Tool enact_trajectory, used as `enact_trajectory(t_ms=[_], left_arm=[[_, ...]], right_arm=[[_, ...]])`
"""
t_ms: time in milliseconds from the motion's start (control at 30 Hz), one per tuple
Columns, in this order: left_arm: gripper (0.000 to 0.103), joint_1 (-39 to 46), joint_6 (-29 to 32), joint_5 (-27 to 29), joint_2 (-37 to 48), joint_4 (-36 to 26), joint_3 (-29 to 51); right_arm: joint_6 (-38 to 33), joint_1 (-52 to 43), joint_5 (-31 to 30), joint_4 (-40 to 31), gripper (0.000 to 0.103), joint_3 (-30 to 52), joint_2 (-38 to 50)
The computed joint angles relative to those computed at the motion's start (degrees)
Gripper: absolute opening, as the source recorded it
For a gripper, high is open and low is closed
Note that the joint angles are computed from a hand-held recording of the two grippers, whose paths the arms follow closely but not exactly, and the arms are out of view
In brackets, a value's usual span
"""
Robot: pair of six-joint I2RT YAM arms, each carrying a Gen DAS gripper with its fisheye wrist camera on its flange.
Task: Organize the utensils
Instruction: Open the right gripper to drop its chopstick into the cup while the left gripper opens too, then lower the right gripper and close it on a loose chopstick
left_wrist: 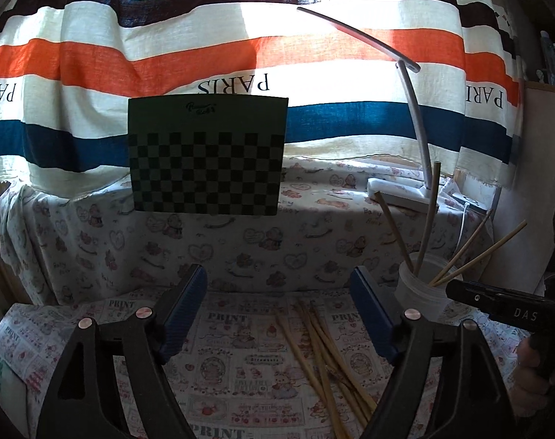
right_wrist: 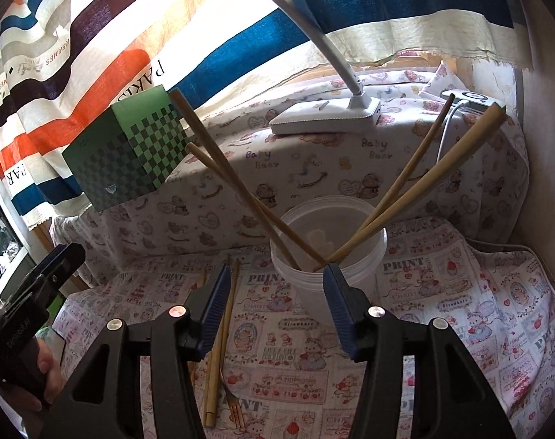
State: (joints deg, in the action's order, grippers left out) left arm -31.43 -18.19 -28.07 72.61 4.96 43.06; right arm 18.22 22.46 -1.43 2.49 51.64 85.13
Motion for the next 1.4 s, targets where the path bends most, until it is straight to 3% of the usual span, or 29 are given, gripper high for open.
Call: enact_trajectory(t_ms=[167, 267, 433, 633, 867, 1100, 1200, 1400], left_arm=[[0.082, 3.5, -5.4, 6.1, -0.2, 0.7, -3.9], [0.082, 2.5, -4.0, 2.3, 1.4, -0.2, -3.7], [0.088, 2.6, -5.2, 1.2, 3.5, -1.6, -4.3], [0.093, 4.9, -7.7, 5.8, 4.7, -4.1, -3.7], [0.101, 4.4, -8.1, 0.4, 3.8, -4.0, -4.3], [0.102, 4.7, -11.8, -1.7, 6.9, -6.4, -2.7], [0.102, 6.1, -12.7, 1.7, 8.7, -8.2, -1.4], [0.102, 5.0, -12.9, 0.0, 9.0, -7.1, -2.0]], right_arm=[[0.6, 2.5, -3.2, -2.8, 0.055, 3.0, 5.3], [0.9, 3.6, -4.6, -3.7, 0.055, 4.2, 8.1], [-0.5, 6.6, -1.0, -5.0, 0.055, 6.5, 12.1], [-1.7, 8.1, -0.9, -8.1, 0.055, 10.5, 17.4], [-3.7, 9.5, -1.0, -9.9, 0.054, 12.1, 19.5], [-5.7, 11.6, -0.3, -13.9, 0.029, 13.8, 21.0], [-5.8, 12.1, 0.1, -14.8, 0.016, 14.1, 21.0], [-4.4, 12.1, 2.8, -10.5, 0.008, 10.6, 18.2]])
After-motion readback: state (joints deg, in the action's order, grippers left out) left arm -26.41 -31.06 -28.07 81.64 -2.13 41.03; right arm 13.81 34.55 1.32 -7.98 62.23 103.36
